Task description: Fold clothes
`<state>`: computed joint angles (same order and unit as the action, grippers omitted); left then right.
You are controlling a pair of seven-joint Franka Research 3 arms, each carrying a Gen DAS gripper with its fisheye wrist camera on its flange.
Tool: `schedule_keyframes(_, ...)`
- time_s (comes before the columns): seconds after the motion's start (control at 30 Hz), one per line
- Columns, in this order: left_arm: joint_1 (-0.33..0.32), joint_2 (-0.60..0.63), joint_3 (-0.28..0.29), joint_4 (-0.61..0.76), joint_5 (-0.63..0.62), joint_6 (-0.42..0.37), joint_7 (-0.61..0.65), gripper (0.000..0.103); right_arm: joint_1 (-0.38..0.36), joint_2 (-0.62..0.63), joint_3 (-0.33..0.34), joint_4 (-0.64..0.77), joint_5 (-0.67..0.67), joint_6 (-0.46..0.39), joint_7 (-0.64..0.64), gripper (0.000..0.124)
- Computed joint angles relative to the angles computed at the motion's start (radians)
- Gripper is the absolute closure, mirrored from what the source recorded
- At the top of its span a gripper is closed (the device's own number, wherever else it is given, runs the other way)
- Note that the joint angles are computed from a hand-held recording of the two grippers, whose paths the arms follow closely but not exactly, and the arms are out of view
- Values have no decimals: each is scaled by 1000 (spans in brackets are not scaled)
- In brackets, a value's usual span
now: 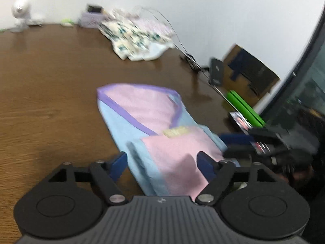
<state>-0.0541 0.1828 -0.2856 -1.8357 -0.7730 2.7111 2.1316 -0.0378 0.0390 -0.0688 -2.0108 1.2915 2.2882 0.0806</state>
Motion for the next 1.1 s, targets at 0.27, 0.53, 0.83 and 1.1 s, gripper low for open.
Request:
schedule_keyframes(0.27,-19,-90,9,-70,-174,123,74,23,62,-125,-3,-139,311,198,-404,90)
schedule_keyframes(0.53,-104,77,87,100,317,132,-319,18,98,-2,31,-18,14,179,-35,93)
schedule_keyframes(0.83,-33,221,25,273,478,-46,-429,16,108,-26,42,-39,84,210,-114,90)
schedule_keyframes(1.1,-58,235,98,314,671,15,-687,15,77,39,32,88,26,185,-17,79)
